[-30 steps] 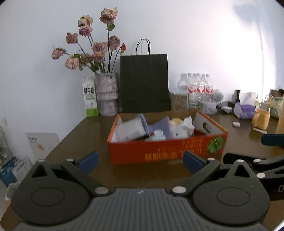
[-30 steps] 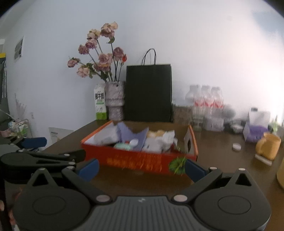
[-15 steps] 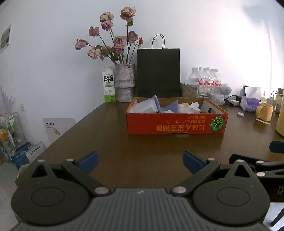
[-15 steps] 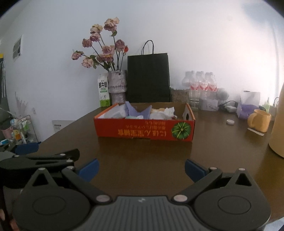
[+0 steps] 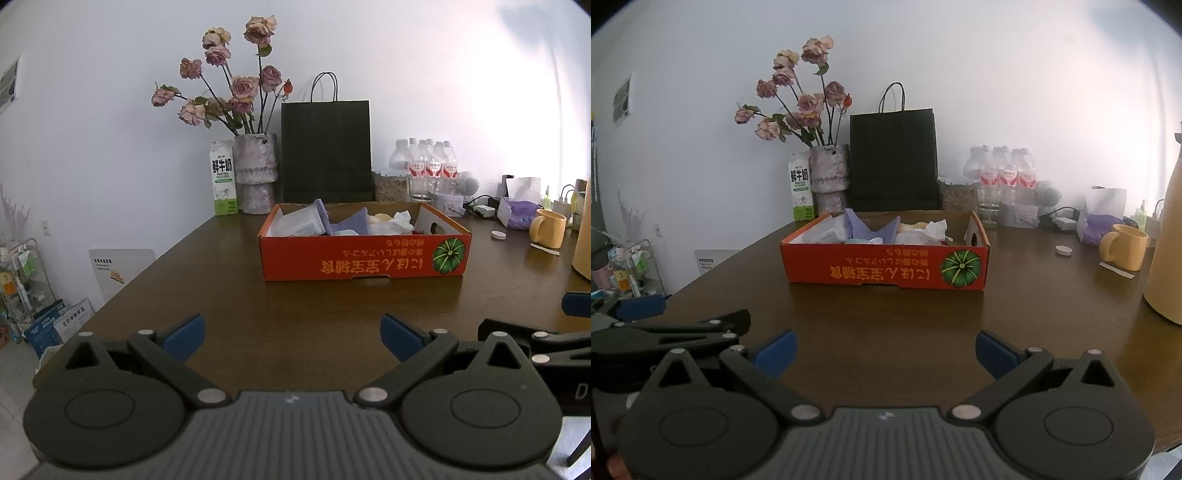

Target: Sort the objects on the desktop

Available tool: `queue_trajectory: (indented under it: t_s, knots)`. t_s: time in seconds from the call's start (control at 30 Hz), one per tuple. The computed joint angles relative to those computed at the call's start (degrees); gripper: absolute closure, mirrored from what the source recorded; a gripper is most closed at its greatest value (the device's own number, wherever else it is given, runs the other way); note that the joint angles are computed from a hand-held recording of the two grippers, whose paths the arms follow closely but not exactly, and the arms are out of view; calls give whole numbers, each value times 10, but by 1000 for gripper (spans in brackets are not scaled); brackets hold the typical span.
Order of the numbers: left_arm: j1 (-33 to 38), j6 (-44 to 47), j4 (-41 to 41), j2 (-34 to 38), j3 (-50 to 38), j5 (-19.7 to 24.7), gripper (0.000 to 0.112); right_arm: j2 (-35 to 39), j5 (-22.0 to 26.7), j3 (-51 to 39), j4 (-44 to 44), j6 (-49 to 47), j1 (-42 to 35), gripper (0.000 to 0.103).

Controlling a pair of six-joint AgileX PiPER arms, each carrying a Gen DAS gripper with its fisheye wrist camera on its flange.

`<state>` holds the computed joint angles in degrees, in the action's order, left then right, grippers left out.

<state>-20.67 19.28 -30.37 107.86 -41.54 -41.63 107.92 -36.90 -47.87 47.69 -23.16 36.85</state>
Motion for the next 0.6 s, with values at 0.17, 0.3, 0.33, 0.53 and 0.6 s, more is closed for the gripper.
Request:
queue_trajectory:
  t_s: [0.17,0.3,0.33,0.53,0.6]
  knots:
    - [-1,3,-3,1,-1,1,9,2,-1,0,3,0,0,0]
    - [-2,3,-4,1,-2,0,9,3,-1,0,0,4,-1,0]
    - [-2,4,-4,2,-2,0,9,4,0,-2,1,2,-1,0]
    - [-4,5,-7,4,-2,0,9,6,-1,-1,-1,5,-2,0]
    - [-3,4,-5,3,-2,1,9,7,0,0,-2,8,-3,0]
